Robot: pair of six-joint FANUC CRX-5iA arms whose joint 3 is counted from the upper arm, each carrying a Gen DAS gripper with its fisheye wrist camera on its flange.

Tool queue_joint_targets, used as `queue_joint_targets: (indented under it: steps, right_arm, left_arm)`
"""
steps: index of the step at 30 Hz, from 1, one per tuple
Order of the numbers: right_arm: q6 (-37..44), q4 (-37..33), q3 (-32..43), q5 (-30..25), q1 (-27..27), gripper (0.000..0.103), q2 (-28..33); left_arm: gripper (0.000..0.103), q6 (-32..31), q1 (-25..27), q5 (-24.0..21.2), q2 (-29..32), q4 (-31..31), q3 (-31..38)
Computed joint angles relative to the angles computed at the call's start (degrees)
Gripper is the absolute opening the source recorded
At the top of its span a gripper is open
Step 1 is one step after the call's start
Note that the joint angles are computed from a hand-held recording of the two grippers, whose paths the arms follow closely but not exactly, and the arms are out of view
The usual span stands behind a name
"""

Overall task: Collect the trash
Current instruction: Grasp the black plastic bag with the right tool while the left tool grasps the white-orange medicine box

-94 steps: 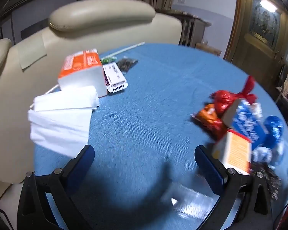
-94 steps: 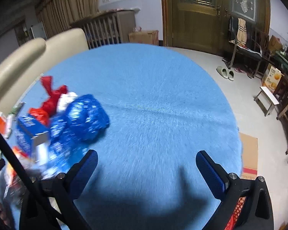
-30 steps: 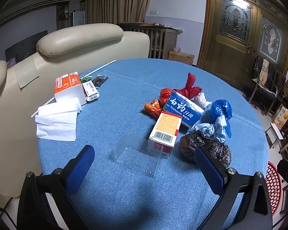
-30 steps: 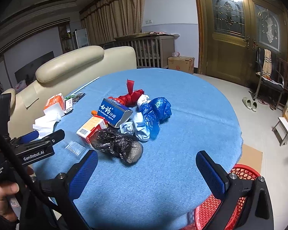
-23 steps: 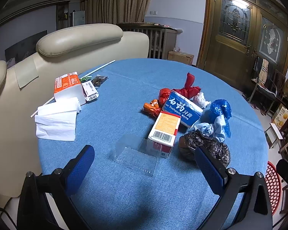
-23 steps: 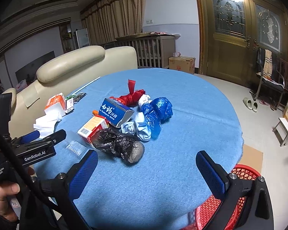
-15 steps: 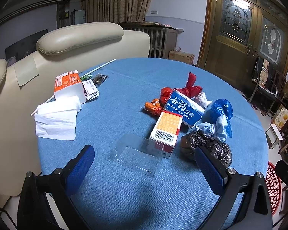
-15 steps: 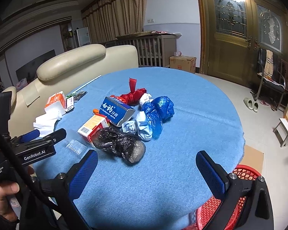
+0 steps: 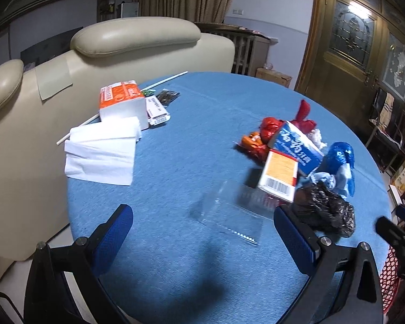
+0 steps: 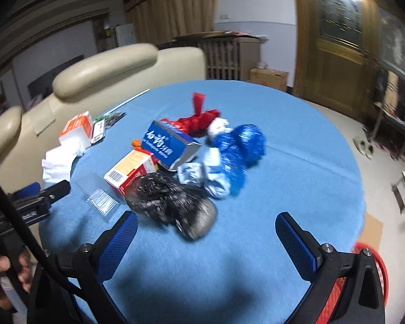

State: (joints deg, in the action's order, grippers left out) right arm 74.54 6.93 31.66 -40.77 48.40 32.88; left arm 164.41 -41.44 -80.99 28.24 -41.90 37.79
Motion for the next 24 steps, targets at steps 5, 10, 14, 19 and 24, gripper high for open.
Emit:
queue_joint_targets:
  steps: [5,10,14,19,24]
  right_arm:
    - [11.0,-4.2,15.2,-8.7,0.0,0.103,9.7]
    - [17.3,-5.5,27.5,-16.1,0.1,0.103,17.9]
    - [20.4,-9.8,37.3,-24.2,-0.7,0.062,23.4]
    - [20.8,-13.9,28.9,-22.1,-2.2,0.046,17.9]
    - [19.3,-15.6,15.8,-16.4,-3.2,0.045,9.9]
  left_arm:
    - [0.103,0.4,0.8,1.0,-1.3,0.3,-1.7]
    - [0.103,-1.3,2.2,2.7,-1.1,1.4,-1.4]
    - [0.103,-5.4,3.3,4.4,0.6,3.0,1.1]
    - [0.103,-12.4,5.3,7.2,4.7,7.1,6.7]
    - [0.103,-20.0,7.2,5.3,11.6,11.7,16.1]
